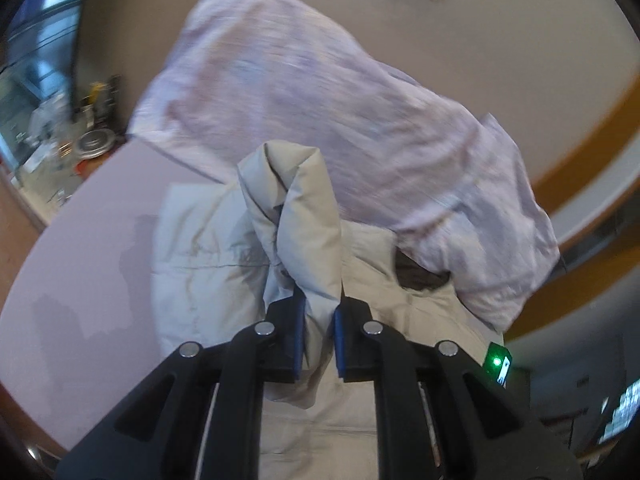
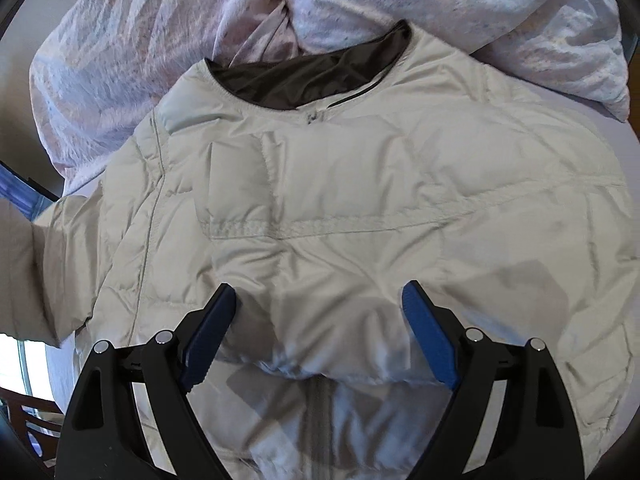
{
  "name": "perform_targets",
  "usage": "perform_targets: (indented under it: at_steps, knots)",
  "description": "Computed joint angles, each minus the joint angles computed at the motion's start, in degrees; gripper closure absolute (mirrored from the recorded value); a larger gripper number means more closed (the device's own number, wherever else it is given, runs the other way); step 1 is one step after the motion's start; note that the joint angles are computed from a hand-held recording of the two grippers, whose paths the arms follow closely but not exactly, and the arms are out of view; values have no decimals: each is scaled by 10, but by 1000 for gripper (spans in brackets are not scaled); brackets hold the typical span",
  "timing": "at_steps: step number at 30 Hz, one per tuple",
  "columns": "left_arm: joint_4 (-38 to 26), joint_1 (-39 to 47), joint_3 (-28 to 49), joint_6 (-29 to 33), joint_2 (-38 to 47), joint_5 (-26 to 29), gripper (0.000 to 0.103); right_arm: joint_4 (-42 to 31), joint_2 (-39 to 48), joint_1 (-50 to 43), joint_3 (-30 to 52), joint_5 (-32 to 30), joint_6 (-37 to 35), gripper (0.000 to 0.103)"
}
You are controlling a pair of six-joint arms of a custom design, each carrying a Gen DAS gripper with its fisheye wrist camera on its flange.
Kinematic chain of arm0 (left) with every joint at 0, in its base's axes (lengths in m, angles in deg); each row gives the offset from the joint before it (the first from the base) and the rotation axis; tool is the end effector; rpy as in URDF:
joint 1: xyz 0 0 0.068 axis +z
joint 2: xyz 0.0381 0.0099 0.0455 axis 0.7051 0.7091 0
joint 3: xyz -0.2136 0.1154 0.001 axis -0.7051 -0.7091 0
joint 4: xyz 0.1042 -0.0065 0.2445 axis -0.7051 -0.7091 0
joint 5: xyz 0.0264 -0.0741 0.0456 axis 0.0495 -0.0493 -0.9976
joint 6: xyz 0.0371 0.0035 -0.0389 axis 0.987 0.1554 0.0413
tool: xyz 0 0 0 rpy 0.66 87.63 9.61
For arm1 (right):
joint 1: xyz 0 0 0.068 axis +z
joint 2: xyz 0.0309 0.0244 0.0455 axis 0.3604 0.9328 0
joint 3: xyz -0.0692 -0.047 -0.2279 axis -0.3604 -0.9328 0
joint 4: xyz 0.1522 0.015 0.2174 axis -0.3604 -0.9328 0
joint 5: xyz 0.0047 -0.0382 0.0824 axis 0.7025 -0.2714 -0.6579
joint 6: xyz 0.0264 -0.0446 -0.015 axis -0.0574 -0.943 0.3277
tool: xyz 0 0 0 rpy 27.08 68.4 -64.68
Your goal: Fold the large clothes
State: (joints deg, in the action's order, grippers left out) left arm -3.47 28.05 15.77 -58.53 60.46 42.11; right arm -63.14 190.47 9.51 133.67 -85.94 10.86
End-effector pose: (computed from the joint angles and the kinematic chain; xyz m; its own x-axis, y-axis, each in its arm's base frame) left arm 0.2050 -0.0544 0.3594 -0.4988 -0.6904 -0.5240 -0.4657 0.7233 -0.5098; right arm 0.3942 -0.0676 0.2324 -0.8703 -0.2187 -0.4413 -0.3255 0.9279 0.1821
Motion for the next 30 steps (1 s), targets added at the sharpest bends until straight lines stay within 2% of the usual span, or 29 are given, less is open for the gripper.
perform_targets:
  at_steps: [6,13,18,22,30]
  knots:
    - [49,-74,77,8,110,-9,91,-14,10,-49,25,-4,-32,16]
    - [85,-130,177,22,244,15,91,-5,0,-88,14,-14,-49,16]
    - [97,-155,242,24,329,39,91,-13,19,-121,40,-20,-67,16]
    - [95,-168,287,29,388,55,91,-17,32,-139,57,-24,-75,16]
    - [52,-184,400,29,541,87,88,-19,46,-171,78,-30,-93,16]
